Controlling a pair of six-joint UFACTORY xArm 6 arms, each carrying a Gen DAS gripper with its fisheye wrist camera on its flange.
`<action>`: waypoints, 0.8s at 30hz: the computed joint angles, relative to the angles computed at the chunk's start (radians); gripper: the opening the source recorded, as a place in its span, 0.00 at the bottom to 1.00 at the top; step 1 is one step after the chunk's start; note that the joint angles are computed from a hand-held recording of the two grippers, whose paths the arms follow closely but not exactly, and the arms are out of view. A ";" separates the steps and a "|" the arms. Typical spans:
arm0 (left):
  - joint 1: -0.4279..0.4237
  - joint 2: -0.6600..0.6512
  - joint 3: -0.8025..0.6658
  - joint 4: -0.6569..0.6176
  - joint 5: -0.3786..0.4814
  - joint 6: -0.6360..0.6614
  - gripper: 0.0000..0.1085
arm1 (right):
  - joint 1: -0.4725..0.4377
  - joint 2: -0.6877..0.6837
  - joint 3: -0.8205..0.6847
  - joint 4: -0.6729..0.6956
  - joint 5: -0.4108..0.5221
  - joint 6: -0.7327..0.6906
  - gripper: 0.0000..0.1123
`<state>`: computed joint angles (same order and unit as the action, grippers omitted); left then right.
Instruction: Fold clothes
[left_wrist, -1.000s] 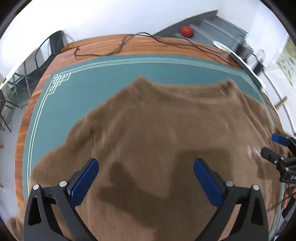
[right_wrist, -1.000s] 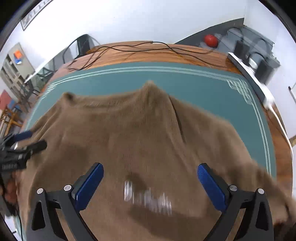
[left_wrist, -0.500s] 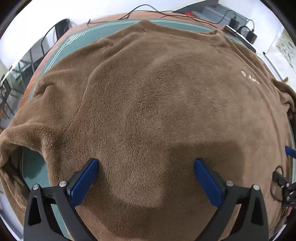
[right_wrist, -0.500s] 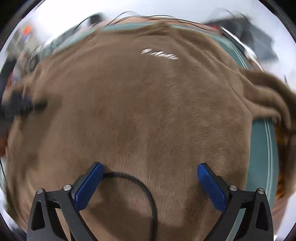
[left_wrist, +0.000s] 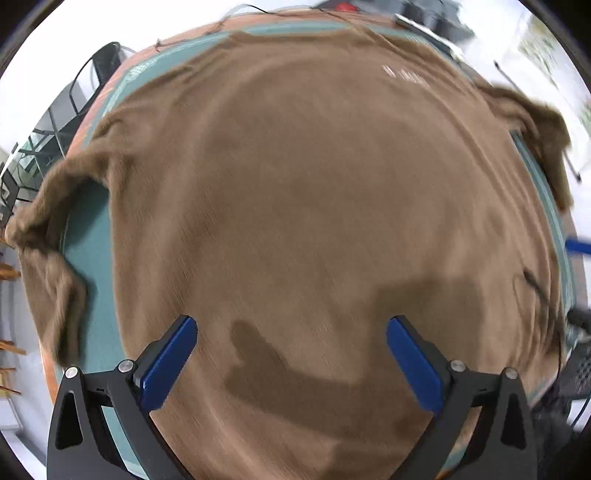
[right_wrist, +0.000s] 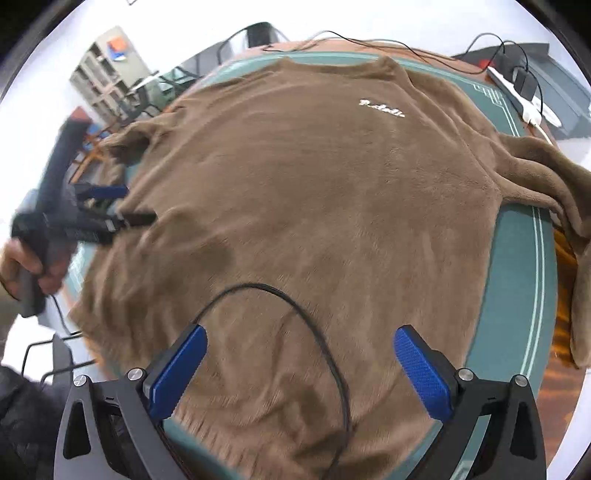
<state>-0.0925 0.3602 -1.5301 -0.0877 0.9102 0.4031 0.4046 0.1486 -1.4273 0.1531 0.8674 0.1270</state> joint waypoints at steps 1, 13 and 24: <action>-0.007 -0.032 0.055 0.010 -0.020 -0.015 0.95 | -0.001 -0.026 0.028 0.009 0.002 -0.014 0.92; -0.026 -0.245 0.357 -0.021 -0.199 -0.246 0.95 | -0.017 -0.281 0.336 -0.063 -0.179 0.039 0.92; -0.026 -0.384 0.457 -0.158 -0.299 -0.230 0.95 | -0.027 -0.253 0.279 -0.052 -0.437 0.105 0.92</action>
<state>-0.1187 -0.0238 -1.0731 -0.2457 0.6116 0.1733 0.3772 -0.1039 -1.1488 0.1007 0.4303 0.2315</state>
